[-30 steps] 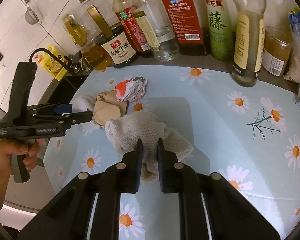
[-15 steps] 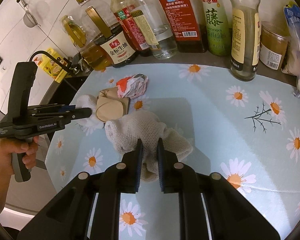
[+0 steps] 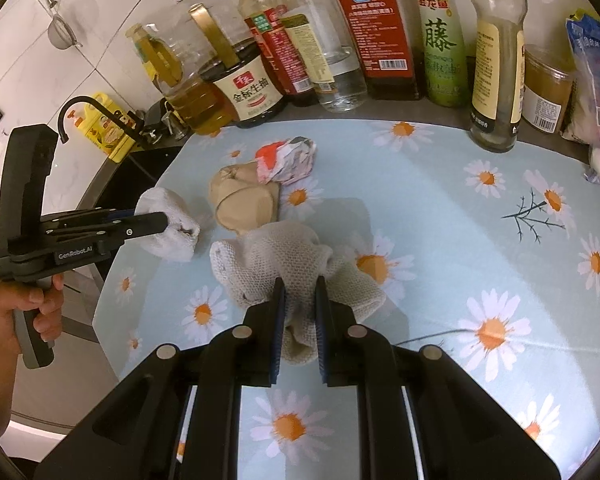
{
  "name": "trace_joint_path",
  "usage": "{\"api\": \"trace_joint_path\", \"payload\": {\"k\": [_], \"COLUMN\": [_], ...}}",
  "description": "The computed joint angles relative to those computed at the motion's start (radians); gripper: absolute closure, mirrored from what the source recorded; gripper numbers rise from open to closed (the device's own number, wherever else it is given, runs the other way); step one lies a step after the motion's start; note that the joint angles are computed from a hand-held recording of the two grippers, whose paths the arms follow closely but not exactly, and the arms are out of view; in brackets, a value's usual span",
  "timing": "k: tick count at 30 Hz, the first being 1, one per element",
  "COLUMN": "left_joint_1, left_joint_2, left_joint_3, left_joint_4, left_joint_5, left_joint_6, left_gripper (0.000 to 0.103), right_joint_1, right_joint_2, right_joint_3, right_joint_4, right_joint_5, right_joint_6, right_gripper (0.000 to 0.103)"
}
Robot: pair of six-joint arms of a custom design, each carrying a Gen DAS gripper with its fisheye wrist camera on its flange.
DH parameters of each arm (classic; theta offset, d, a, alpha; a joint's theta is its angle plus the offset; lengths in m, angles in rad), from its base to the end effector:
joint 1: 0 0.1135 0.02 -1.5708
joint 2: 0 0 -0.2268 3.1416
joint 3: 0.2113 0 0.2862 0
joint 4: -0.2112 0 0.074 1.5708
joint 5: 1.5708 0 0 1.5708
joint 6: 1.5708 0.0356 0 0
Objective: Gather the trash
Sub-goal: 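Grasp the white cloth with the right tool while the left tool grasps the white tissue ball, then carry the cloth with the right tool while the left tool carries the tissue ball to the bin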
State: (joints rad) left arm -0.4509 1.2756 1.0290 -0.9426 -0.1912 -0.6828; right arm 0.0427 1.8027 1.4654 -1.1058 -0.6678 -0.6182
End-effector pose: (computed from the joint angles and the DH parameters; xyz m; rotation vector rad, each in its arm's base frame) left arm 0.2555 -0.1162 0.2193 -0.3644 2.6940 -0.0621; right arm 0.3678 0.0378 0.1971 -0.9354 2.5418 0.8515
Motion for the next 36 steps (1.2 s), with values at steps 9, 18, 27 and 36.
{"api": "trace_joint_path", "payload": {"k": [9, 18, 27, 36], "left_joint_1": [-0.080, -0.210, -0.393, -0.650], "left_joint_2": [-0.226, -0.465, -0.645, -0.785], "left_joint_3": [-0.122, -0.241, -0.297, -0.349], "left_joint_4": [-0.059, -0.138, -0.260, -0.392], "left_joint_5": [-0.037, -0.060, -0.102, -0.178], "left_joint_6": [-0.040, -0.152, -0.272, -0.486], "left_gripper": [0.083, 0.083, 0.083, 0.083], "right_joint_1": [0.030, 0.103, 0.189, 0.311], "right_joint_2": [-0.220, -0.486, -0.750, -0.986], "right_joint_3": [-0.194, -0.411, -0.594, -0.729], "right_joint_4": [0.040, 0.048, 0.020, -0.023], "right_joint_5": [0.043, 0.087, 0.121, 0.163], "right_joint_6": [0.058, 0.155, 0.278, 0.424], "right_gripper": [0.088, 0.088, 0.088, 0.087]}}
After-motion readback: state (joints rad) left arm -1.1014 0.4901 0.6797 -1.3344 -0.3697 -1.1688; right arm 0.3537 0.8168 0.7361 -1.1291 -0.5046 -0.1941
